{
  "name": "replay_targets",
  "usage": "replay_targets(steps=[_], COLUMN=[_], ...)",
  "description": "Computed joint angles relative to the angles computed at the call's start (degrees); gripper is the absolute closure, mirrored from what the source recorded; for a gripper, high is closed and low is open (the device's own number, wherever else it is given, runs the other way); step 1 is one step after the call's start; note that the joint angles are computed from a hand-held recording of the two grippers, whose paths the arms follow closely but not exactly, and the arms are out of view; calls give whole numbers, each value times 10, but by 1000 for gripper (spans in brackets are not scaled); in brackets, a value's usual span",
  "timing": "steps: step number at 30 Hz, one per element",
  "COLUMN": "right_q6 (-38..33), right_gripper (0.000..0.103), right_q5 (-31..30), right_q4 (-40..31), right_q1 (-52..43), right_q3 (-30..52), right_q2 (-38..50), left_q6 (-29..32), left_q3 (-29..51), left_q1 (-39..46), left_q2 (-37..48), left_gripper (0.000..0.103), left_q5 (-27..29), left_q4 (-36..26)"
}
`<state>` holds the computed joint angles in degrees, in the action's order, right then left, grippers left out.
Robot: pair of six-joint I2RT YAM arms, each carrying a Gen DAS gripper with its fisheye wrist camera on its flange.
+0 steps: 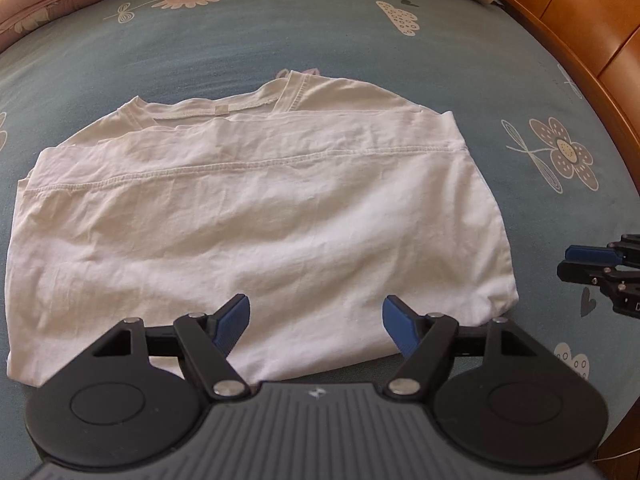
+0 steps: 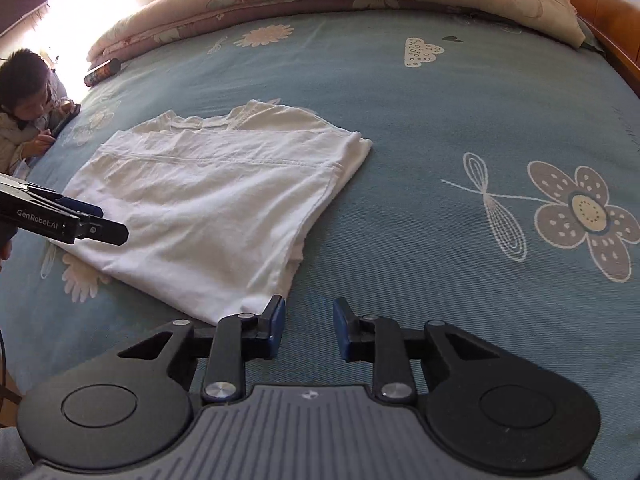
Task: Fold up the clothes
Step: 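Open the right gripper and withdraw both grippers above the folded shirt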
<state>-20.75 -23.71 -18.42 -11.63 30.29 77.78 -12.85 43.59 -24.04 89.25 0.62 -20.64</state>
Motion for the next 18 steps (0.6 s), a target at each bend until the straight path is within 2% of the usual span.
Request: replay_targets(steps=[5,8,12,15,18], right_q6=[136,225,284,315,329], right_gripper=[75,75,75,75,74], right_q5=[72,97,138,151,158], right_q4=[-17,-16,-19,-21,-15], right_q1=[153,246,339,379,407], right_q3=[65,125,219,275,302], right_q2=[7,50,132,186,220], left_q6=[131,232,359,403,402], left_q3=[-21,-43,-91,-108,-103], left_q1=[50,103,202,306,422], left_q2=[-12,-45,-83,-50,0], left_gripper=[29,29,27,27,27], left_q5=[37,75,117,139,166], left_q4=[-9,-14,10,44,59])
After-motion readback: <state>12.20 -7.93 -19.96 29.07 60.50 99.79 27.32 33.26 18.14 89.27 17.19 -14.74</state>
